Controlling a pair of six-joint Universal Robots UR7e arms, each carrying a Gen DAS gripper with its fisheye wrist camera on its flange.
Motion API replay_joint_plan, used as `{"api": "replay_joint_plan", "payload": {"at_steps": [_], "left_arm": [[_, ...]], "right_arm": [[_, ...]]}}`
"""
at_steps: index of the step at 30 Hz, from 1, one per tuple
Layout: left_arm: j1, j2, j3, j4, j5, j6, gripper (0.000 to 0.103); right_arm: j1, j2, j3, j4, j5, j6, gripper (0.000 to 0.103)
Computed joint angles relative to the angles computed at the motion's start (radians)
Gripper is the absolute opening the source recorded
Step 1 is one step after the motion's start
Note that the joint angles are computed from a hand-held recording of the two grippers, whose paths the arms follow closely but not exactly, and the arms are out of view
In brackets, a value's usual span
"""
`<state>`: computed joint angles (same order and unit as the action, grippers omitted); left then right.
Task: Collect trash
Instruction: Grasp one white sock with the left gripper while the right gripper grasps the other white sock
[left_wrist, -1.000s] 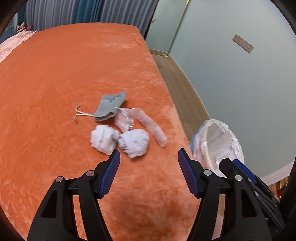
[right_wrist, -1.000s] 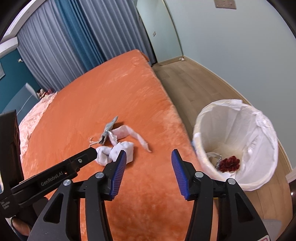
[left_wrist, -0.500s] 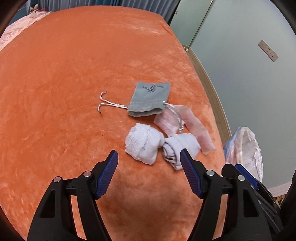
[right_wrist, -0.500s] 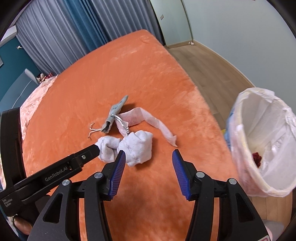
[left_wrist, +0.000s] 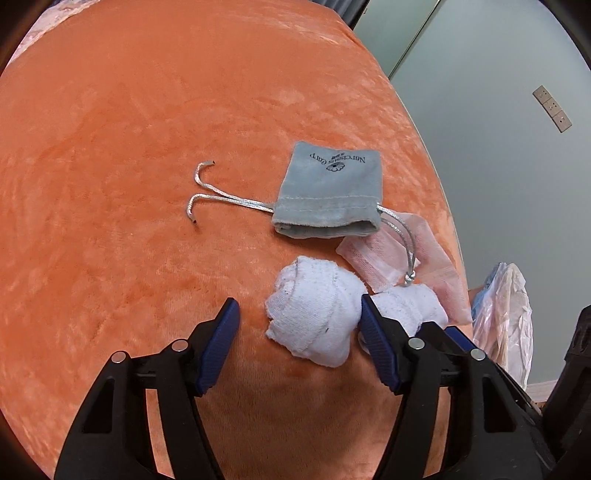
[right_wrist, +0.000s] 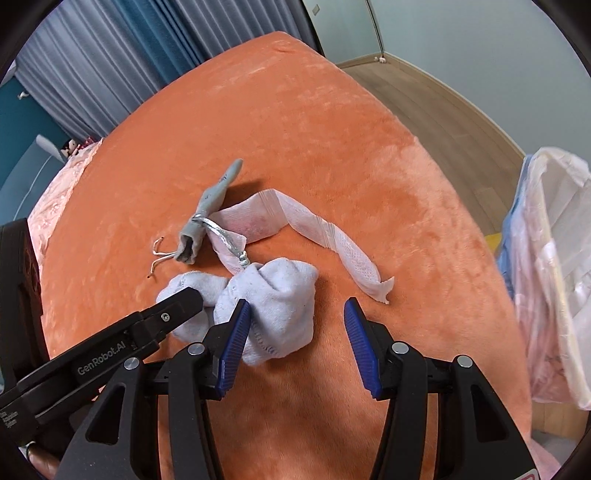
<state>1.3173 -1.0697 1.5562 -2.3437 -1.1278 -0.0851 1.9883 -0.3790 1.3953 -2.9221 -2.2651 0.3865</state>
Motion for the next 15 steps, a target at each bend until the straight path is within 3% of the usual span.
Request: {"api": "replay_joint_plan", "payload": {"at_steps": [3, 4, 5, 8, 15], "left_arm": [[0.009, 0.01, -0.011, 0.002, -0.025, 0.001, 0.052], [0.012, 0.012, -0.014, 0.006, -0.04, 0.002, 0.05], [0.015, 0.013, -0.017, 0.011, -0.056, 0.005, 0.045], [0.005, 0.008, 0.001, -0.009, -0.039, 0.025, 0.04], [-0.014, -0.023, 0.034, -0.019, -0.026, 0.027, 0.034]], "right_arm": [[-0.008, 0.004, -0.001, -0.007, 0.018, -0.001, 0.049], [-0.011, 0.005, -0.002, -0.009, 0.027, -0.001, 0.044], [-0.015, 0.003, 0.003, -0.017, 0.049, -0.005, 0.032], [-0.016, 0.006, 0.002, -0.02, 0.075, -0.019, 0.022], [0.008, -0.01, 0.022, -0.055, 0.064, -0.034, 0.013]]}}
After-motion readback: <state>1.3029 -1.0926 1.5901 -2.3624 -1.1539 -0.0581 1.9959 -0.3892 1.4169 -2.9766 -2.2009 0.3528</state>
